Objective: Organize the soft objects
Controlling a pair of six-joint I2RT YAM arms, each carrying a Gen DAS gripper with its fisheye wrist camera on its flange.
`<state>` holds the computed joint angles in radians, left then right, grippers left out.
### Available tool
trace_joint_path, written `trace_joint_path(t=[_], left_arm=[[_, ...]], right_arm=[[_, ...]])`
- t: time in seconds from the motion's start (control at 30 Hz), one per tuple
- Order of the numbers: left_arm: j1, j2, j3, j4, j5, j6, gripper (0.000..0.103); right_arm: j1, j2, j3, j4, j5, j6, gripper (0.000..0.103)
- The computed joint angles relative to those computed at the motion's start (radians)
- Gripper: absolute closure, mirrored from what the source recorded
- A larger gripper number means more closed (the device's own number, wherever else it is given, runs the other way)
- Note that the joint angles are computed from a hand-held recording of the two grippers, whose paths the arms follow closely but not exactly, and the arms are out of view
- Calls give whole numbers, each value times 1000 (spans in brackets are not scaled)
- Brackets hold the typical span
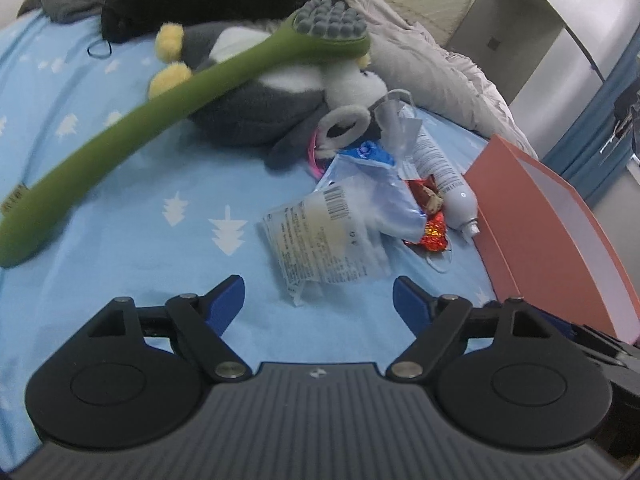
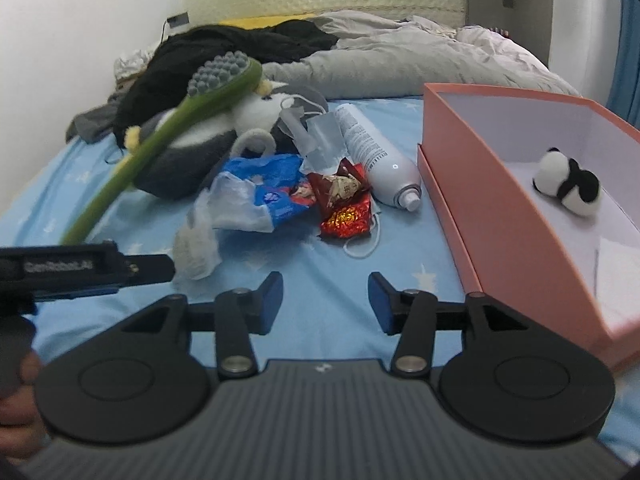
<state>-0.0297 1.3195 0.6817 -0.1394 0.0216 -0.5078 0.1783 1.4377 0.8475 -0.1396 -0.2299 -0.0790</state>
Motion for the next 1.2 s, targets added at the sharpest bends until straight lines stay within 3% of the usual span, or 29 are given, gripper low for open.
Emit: trace_joint_path(t=[0.23,0.33,0.53,0.67,0.8,1.2], left_arm=[[59,136,18,131,86,-54,15],[92,174,19,190,144,-86,15],[112,232,26,255,183,-106,12],[121,269,37,280,205,-113,12],[106,298,69,238,168,-99,13],[115,294,66,215,137,-66,56]], right_arm=[[30,211,111,62,54,-2,53],[36,287,166,82,61,6,45],[58,412,268,121,101,-9,45],[76,486,331,130,139,-30,45],[86,532,370,127,133,-57,45],[110,542,342,182,170,-118,49]])
